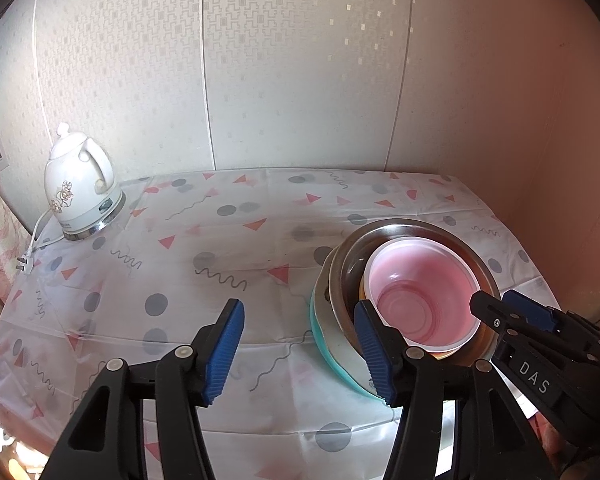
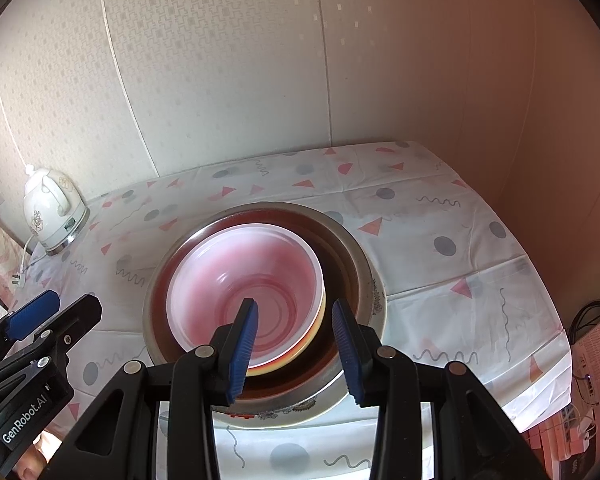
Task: Organize plates and bowls
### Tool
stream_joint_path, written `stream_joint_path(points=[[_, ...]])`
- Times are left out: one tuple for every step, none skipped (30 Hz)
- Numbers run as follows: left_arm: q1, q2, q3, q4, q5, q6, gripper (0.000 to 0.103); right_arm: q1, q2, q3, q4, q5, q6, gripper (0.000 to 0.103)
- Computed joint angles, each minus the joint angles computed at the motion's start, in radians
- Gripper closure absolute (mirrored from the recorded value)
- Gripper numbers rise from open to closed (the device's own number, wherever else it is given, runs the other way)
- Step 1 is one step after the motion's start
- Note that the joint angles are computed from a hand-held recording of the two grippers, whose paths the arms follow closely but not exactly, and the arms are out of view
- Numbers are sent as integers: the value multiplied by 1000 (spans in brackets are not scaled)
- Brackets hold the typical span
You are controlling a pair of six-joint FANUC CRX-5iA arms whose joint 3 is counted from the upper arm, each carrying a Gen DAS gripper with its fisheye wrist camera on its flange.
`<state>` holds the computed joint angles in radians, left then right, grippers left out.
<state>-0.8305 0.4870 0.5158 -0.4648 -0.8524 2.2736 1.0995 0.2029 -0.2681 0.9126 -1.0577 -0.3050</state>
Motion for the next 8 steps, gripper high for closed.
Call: stream_joint_path(points=[[0,-2,-5,-1,8,2,45,-1,-1,-1,0,0,1,64],[-1,-7,-11,-8,19,8,45,-1,-1,-1,0,1,1,64],[-4,-8,-13,-20,24,16,45,-1,-1,-1,0,0,0,64],[-6,-10,-15,-29,28,23,45,-1,-1,-1,0,1,-1,64],[-7,-11,-16,-33,31,28,45,-2,-2,-2,1,1,-2,64],[-8,-10,-13,-38,28,32,45,-3,-3,-4,3,2,-4,64],[-7,-9,-11,-39,24,33,45,-4,-5,-7,8,2,-7,64],[-4,-8,-10,-32,23,29,45,-6,-10,-12,15,2,-15,64]])
